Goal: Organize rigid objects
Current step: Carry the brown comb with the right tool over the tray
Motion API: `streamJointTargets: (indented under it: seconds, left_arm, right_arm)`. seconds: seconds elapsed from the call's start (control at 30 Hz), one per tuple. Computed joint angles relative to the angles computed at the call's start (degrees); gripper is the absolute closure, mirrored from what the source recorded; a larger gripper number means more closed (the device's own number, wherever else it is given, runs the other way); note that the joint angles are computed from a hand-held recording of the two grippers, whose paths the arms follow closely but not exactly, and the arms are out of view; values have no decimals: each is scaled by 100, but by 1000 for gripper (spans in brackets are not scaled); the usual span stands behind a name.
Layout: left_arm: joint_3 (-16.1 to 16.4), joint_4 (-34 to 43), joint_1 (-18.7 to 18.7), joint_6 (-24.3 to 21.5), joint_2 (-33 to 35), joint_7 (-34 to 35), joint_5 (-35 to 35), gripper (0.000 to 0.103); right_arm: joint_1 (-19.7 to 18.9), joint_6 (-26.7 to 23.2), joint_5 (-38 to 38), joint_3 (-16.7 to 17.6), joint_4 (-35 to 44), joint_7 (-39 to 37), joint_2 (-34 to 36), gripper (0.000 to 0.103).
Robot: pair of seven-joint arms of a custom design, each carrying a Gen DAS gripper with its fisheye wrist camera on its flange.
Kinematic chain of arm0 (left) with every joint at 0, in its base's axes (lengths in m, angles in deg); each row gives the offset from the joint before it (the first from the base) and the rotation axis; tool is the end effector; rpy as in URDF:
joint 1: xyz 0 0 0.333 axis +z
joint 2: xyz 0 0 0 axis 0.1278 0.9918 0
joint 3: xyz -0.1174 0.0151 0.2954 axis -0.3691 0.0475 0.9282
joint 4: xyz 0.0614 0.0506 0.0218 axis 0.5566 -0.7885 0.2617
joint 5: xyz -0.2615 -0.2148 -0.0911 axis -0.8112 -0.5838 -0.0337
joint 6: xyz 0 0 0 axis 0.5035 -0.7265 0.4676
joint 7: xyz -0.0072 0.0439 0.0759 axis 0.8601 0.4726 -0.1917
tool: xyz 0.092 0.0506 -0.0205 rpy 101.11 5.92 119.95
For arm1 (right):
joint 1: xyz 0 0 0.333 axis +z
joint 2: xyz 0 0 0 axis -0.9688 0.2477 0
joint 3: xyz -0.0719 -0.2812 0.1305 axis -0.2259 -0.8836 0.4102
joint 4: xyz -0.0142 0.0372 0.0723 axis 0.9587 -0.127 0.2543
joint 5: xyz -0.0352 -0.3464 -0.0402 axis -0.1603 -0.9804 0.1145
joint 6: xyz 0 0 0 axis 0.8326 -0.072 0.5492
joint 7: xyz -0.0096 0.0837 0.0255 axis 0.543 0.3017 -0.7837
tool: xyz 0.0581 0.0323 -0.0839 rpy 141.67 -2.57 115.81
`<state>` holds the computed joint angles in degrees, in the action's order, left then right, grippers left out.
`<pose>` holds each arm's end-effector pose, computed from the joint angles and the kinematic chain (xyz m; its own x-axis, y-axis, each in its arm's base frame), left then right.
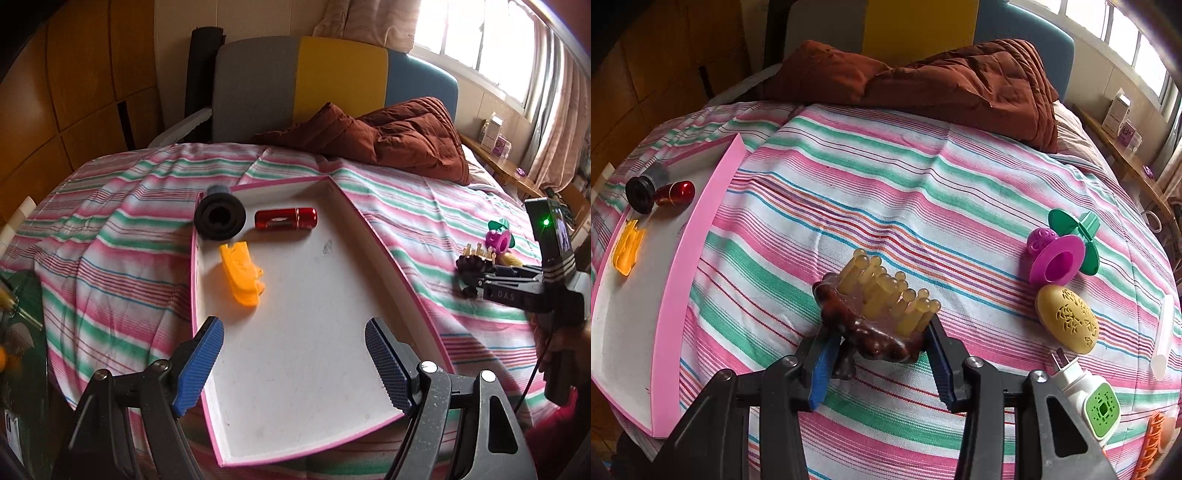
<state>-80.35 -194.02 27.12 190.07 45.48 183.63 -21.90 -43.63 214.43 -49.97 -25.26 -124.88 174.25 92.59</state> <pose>0.5981 -0.1204 0.3744 -0.4574 -0.8872 0.0595 -0.6978 0.3167 -0.6425 0.5761 0.2719 0.3327 -0.1876 -0.9816 0.0355 -0.8629 0.1475 -0.4835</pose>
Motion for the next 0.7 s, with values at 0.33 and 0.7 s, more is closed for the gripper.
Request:
streamJointTargets:
  seconds: [0.33, 0.7]
  left_arm:
    - [20, -135, 78, 19, -62, -16, -29, 23]
    - [-220, -250, 458, 38, -98, 61, -219, 24]
  right_arm:
    - [-39, 79, 76, 23, -9, -34, 1, 57]
    - [29, 376, 447, 15, -22, -351, 31, 57]
